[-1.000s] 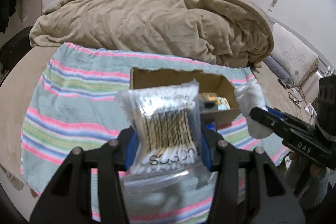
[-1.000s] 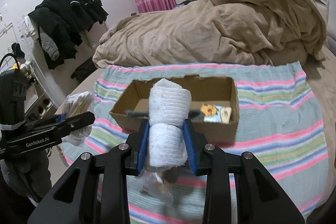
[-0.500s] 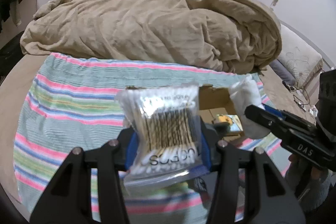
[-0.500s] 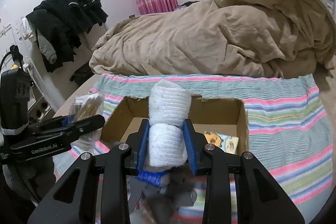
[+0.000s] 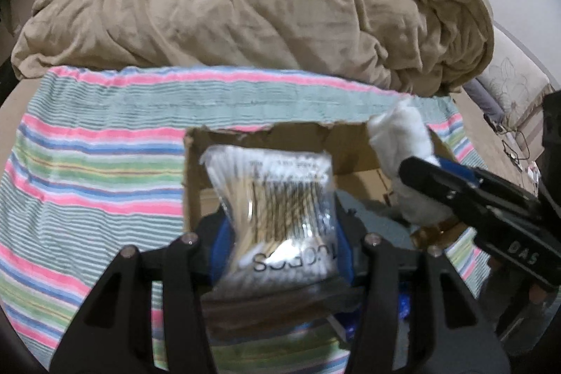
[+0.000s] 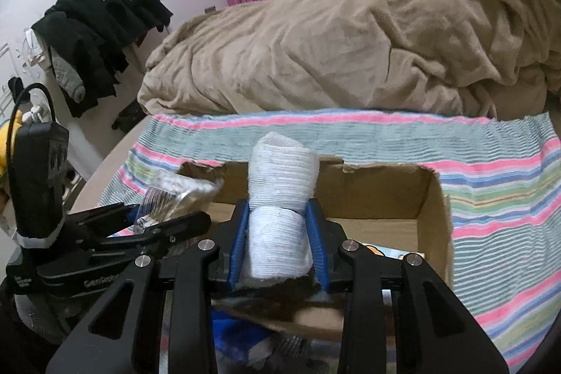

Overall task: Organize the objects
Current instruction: 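Place the swab bag into the box with the left tool while the right tool drops the towel in, then grasp the clear snack bag with the right tool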

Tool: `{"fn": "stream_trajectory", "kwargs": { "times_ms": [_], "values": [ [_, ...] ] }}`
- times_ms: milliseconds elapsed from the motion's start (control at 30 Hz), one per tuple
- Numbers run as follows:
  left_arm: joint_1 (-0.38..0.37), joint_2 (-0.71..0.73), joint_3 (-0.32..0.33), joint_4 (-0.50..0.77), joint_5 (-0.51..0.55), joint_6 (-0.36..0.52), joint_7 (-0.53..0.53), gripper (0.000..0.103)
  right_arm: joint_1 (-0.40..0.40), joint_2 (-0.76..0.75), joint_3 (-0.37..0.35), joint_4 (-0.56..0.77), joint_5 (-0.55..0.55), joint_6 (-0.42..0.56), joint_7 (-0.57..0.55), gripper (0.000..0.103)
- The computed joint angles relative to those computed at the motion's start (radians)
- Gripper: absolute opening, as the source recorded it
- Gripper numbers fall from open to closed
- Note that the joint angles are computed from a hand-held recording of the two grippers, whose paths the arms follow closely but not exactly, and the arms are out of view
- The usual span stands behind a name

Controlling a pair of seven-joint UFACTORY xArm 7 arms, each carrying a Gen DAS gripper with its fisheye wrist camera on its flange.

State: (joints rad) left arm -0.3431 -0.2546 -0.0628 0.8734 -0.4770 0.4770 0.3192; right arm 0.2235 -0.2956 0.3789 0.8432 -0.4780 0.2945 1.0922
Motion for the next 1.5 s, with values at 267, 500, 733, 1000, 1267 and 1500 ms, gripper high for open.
{"fn": "stream_trajectory", "kwargs": {
  "times_ms": [267,500,733,1000,1267,1500],
  "values": [
    [0.007,0.017,-0.007,0.02,0.015,0.015,-0.033,0.057,0.031,0.058,-0.026,-0.001,0.017,0.015,0.003,0.038],
    [0.01,-0.039,-0.005,-0.004,0.035,0.015,-0.062,0.073,0.015,-0.015,-0.008,-0.019,-0.029,0.047,0.061,0.063],
    [-0.006,-0.139,0.014,-0.039,0.036,0.035,-0.072,0.074,0.017,-0.1,0.018,-0.022,-0.002,0.105,0.049,0.063],
    [-0.024,-0.316,0.035,-0.107,0.058,0.082,-0.096,0.074,0.024,-0.249,0.06,-0.032,0.059,0.213,0.036,0.063],
    [-0.035,-0.484,0.047,-0.189,0.087,0.138,-0.14,0.074,0.035,-0.352,0.114,-0.033,0.112,0.301,0.024,0.064],
    [-0.036,-0.595,0.051,-0.262,0.11,0.185,-0.174,0.074,0.054,-0.399,0.149,-0.06,0.157,0.336,0.041,0.064]
  ]
}}
